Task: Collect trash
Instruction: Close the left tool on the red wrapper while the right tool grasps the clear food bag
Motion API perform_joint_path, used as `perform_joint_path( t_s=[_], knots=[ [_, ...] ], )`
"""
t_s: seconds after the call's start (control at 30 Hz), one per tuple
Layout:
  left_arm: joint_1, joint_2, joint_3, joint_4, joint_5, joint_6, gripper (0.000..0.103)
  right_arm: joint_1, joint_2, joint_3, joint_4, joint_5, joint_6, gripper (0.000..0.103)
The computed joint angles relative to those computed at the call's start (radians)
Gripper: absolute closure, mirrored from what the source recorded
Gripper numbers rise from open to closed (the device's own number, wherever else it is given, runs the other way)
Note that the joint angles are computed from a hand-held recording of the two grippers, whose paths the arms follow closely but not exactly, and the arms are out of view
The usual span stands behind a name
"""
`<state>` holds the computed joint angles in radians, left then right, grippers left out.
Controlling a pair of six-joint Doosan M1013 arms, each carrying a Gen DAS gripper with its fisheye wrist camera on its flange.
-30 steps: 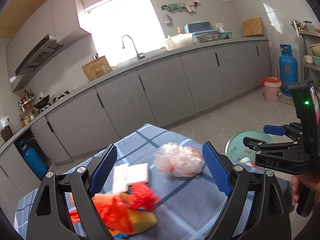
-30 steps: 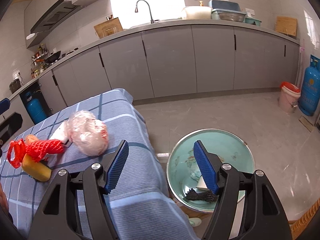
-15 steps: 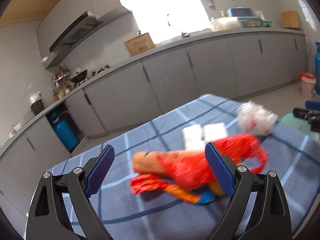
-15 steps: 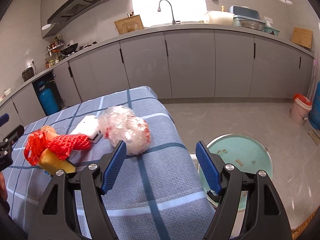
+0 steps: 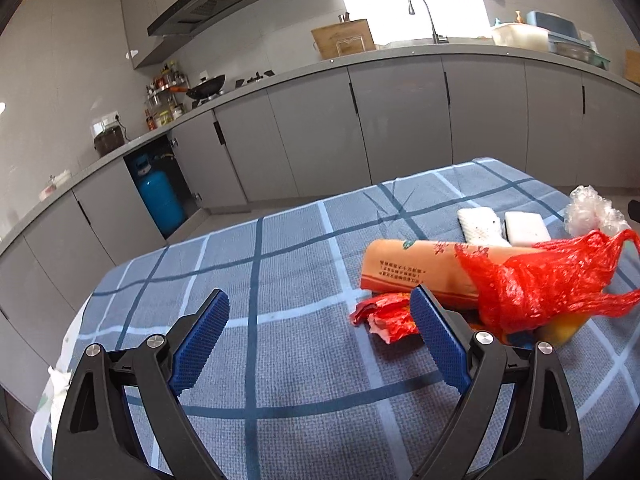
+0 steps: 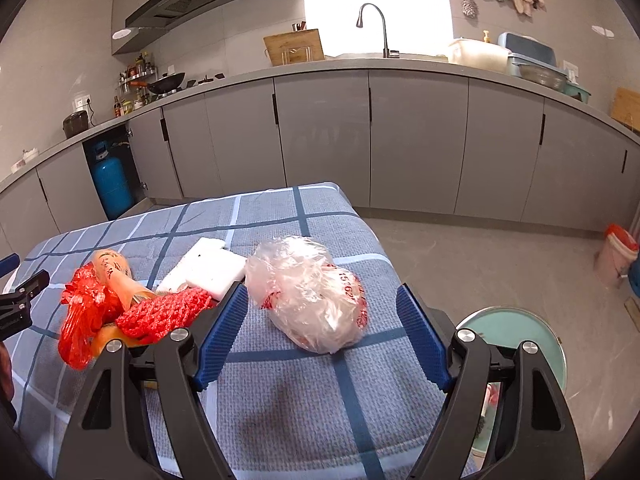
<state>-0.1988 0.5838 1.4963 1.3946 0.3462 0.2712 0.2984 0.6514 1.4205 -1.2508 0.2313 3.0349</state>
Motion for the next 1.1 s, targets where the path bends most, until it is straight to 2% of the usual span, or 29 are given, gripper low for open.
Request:
perform_joint_path(
  t_s=[0.23, 0.3, 0.4, 0.47, 0.53, 0.57, 0.6, 0.63, 0.67, 0.73, 0.87, 0.93, 1.0, 1.1],
  knots=[
    [0.010, 0.031, -0.041, -0.316, -0.036, 0.282, 0.013, 0.001, 0.023, -0.027, 0.089, 0.001, -0.086, 0.027],
    [0.009, 0.041, -0.051, -0.346, -0.042, 0.307, 0.013, 0.002, 0.028, -0.033, 0.103, 0.001, -0.104, 0.027],
    [0.012, 0.053, -0.070, -0.457, -0.052, 0.407, 0.013, 0.002, 0.032, -0.039, 0.106, 0.001, -0.108, 0.027],
    [0.015, 0.060, -0.081, -0.565, -0.061, 0.510, 0.020, 0.000, 0.035, -0.041, 0.115, 0.001, -0.114, 0.027],
    [0.016, 0.067, -0.090, -0.666, -0.061, 0.612, 0.047, -0.002, 0.037, -0.044, 0.124, 0.001, -0.123, 0.027],
    [0.018, 0.069, -0.093, -0.738, -0.060, 0.681, 0.054, -0.002, 0.038, -0.045, 0.128, 0.002, -0.128, 0.027],
    [0.021, 0.071, -0.095, -0.807, -0.062, 0.747, 0.073, -0.002, 0.039, -0.047, 0.137, 0.004, -0.137, 0.027],
    [0.023, 0.072, -0.095, -0.876, -0.060, 0.814, 0.086, -0.003, 0.041, -0.049, 0.146, 0.004, -0.146, 0.027],
    [0.024, 0.071, -0.095, -0.893, -0.056, 0.830, 0.087, -0.003, 0.042, -0.051, 0.157, 0.004, -0.157, 0.027],
    [0.029, 0.064, -0.083, -0.928, -0.069, 0.863, 0.096, -0.004, 0.044, -0.055, 0.162, 0.006, -0.165, 0.027],
    [0.039, 0.047, -0.069, -0.955, -0.084, 0.875, 0.099, -0.003, 0.048, -0.063, 0.169, 0.009, -0.179, 0.027],
    [0.041, 0.037, -0.060, -0.905, -0.096, 0.822, 0.100, -0.001, 0.050, -0.067, 0.164, 0.011, -0.176, 0.027],
    [0.043, 0.023, -0.048, -0.795, -0.111, 0.713, 0.100, 0.000, 0.053, -0.072, 0.166, 0.015, -0.183, 0.027],
    [0.044, 0.000, -0.029, -0.551, -0.120, 0.478, 0.100, -0.002, 0.057, -0.079, 0.178, 0.021, -0.195, 0.027]
  ],
)
